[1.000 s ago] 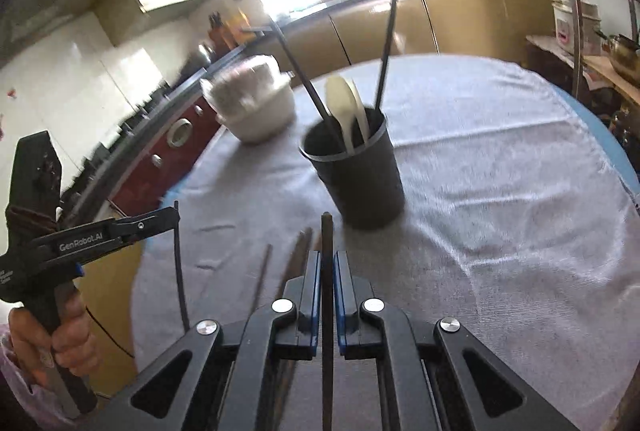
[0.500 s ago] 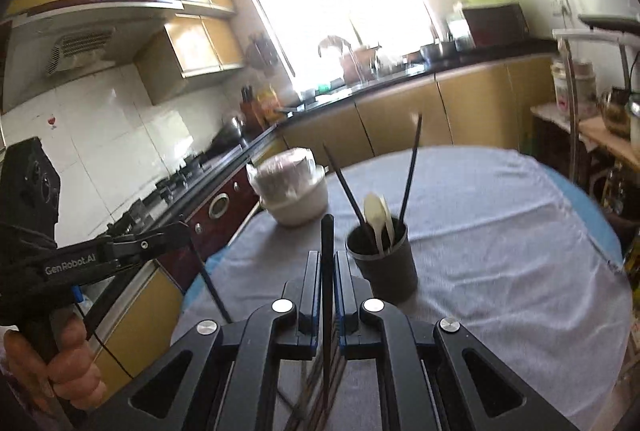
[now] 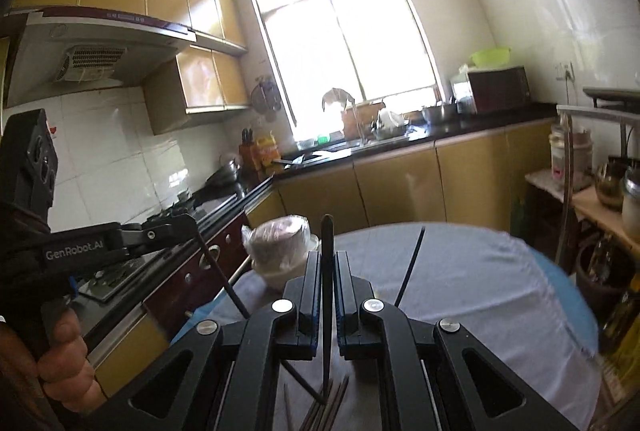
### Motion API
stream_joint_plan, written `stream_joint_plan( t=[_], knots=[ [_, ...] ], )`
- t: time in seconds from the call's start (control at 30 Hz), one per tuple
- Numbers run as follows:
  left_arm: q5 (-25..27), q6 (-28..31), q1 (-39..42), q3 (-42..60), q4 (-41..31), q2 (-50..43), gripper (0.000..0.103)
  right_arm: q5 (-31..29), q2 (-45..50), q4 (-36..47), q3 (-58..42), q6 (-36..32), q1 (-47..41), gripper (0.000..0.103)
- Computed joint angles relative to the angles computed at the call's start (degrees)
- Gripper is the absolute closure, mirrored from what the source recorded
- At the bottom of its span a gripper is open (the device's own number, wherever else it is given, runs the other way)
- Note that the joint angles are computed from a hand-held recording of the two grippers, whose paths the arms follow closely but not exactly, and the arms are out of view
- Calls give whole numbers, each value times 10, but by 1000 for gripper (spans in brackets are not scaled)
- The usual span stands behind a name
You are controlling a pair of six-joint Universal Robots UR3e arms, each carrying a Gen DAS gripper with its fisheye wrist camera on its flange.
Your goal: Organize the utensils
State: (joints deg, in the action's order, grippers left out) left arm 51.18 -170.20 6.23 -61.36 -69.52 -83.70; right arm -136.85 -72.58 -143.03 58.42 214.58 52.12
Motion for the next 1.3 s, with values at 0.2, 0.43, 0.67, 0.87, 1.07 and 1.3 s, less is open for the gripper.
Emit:
stream_joint_plan(
  t=[0.2,0.43,0.67,0.87,1.07,1.3],
  knots=[
    [9,-59,-27,129,35,-97,100,14,63,66,-164,-52,-45,97],
    [35,-121,-54,110,149,-144,99,15,131,106,-280,-81,-76,97],
    [60,-150,-68,15,217,-151,99,21,113,79,-192,-65,-102,97],
    [69,-143,-69,-64,235,-122,100,42,69,49,-82,-33,-112,97],
    [55,-115,-64,-110,211,-87,99,61,40,47,-20,-8,-108,97],
    [45,-50,-48,-182,168,-6,99,101,-27,33,82,53,-108,95]
  ],
)
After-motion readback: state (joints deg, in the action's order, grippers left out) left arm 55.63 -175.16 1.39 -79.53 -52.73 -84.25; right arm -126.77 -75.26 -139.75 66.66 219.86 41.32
